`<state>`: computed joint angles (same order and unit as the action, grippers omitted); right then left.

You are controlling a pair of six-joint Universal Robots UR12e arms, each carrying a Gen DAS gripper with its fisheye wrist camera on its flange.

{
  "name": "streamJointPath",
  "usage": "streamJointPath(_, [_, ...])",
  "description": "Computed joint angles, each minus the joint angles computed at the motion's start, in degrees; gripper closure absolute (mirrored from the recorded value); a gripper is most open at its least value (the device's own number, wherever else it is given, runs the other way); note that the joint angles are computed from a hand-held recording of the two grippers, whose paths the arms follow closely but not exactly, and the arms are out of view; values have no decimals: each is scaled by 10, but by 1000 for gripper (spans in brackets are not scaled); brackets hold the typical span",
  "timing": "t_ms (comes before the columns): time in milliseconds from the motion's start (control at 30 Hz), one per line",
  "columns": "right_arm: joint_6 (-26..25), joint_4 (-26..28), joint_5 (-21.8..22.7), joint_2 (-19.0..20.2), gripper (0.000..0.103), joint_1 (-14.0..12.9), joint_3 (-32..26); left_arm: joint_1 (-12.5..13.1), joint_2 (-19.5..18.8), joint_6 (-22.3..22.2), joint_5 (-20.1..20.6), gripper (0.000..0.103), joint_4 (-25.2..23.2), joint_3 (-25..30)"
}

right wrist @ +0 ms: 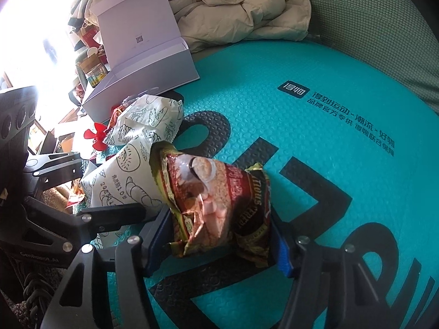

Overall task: Organize objects
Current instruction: 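Grasp the white pastry bag with the left tool while the right tool grasps the brown chip bag, then lift both bags and carry them over the open white box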

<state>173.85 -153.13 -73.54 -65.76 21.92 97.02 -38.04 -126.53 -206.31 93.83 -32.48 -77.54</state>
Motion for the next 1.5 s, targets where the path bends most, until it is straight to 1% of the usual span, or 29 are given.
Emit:
streamJointPath(33, [0,0,-1,-1,41,0,1,0,0,3,-1,46,-1,1])
streamJointPath(67, [0,0,-3,-2,41,0,2,-1,0,5,-2,47,-5,2])
streamJointPath(133, [2,-1,-6,-5,44,-1,4,0,1,5,-5,48,-9,4])
streamJointPath(233, [7,-3,-12,-10,45,-2,8,2,2,-4,-14,48,-7,3])
streamJointPath(500, [11,-19,-18,-27,46,0,18,-5,11,13,5,49,9,1])
streamJointPath(600, [9,-27,-20,-33,46,2,19,-6,17,9,7,49,17,-4])
streamJointPath(767, [5,-40,-9,-40,46,8,17,-5,34,-7,16,49,25,-19])
streamJointPath(867, [-1,-43,-2,-42,46,14,11,-7,46,-12,34,49,28,-30])
streamJointPath(1167, [-34,-47,40,-36,46,35,-16,-10,94,-44,95,49,31,-77])
streamJointPath(1300, [-46,-44,69,-32,46,42,-26,-11,114,-70,118,49,30,-98])
streamJointPath(1500, [-70,-38,88,-25,46,53,-45,-16,133,-90,162,49,26,-118])
